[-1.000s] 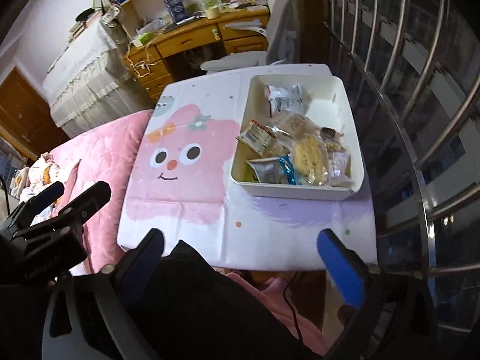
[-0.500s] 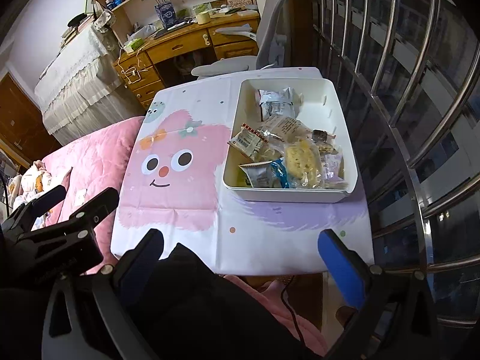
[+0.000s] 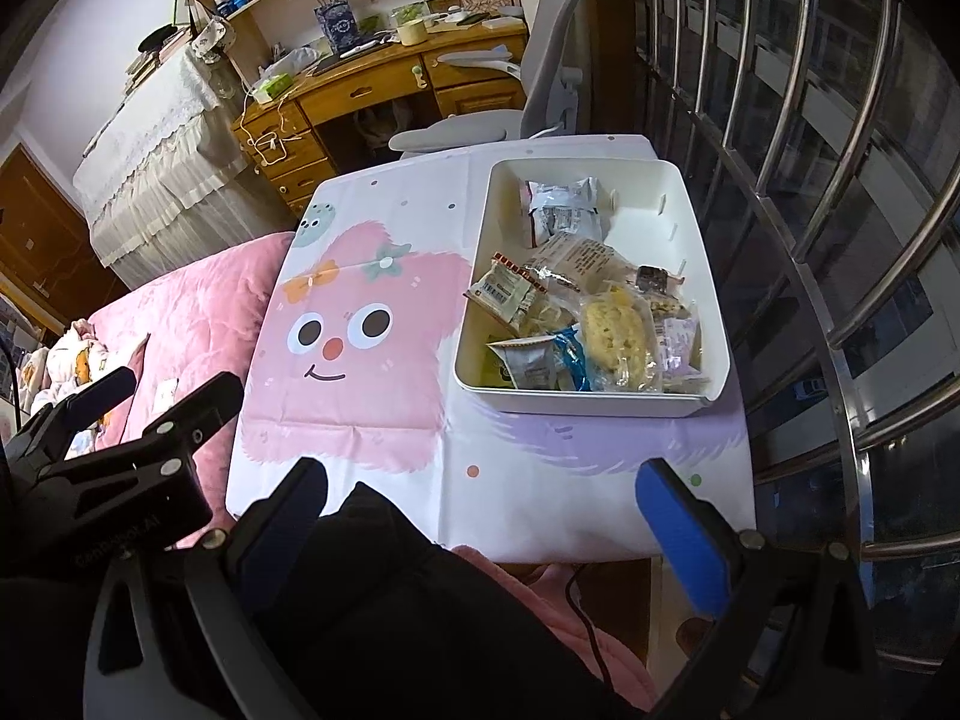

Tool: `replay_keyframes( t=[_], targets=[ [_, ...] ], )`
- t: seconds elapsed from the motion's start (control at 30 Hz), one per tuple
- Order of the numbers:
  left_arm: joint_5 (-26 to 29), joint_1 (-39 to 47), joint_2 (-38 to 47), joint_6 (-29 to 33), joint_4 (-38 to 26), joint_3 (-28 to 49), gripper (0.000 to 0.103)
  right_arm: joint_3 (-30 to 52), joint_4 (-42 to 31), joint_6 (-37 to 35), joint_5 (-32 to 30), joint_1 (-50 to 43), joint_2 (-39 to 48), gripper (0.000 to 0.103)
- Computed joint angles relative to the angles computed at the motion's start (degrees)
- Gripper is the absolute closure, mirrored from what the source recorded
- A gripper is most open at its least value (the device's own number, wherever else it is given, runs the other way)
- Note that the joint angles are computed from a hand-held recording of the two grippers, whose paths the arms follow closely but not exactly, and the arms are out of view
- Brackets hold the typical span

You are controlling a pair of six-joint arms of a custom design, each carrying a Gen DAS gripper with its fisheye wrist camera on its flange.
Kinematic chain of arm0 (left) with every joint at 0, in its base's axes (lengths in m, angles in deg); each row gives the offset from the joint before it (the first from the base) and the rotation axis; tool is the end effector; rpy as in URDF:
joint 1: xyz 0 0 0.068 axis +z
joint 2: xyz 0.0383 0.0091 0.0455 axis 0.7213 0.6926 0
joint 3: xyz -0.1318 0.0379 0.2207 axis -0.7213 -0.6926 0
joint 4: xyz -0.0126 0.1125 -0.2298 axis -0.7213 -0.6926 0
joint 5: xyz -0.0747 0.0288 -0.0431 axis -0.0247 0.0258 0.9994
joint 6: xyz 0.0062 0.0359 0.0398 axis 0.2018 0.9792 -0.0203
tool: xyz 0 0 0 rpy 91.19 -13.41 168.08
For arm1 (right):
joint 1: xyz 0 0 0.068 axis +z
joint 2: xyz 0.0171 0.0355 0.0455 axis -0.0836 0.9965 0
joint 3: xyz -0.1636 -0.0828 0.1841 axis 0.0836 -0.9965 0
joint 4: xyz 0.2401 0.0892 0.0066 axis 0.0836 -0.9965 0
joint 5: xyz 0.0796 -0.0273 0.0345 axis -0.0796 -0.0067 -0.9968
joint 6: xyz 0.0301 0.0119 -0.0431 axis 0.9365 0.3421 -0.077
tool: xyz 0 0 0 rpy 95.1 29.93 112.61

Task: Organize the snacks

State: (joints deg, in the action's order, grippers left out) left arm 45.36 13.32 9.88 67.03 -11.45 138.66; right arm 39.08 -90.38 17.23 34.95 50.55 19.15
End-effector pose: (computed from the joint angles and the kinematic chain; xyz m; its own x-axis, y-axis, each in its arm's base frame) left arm 0.1965 -0.1194 0.3301 -0.7884 0.3485 -0.5068 0.3570 0.9303 0.0844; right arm 0.1107 0.1391 0.3296 -0.8361 0.3966 -0.3790 0.3576 0.9179 0.1717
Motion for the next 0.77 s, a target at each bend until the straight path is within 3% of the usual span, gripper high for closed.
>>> replay_keyframes(
  t=[0.77],
  targets=[
    [-0.5, 0.0, 1.0, -0.1, 0.3, 0.5, 0.001, -0.5, 0.4, -1.7, -1.0, -1.6, -0.5, 0.0]
  ],
)
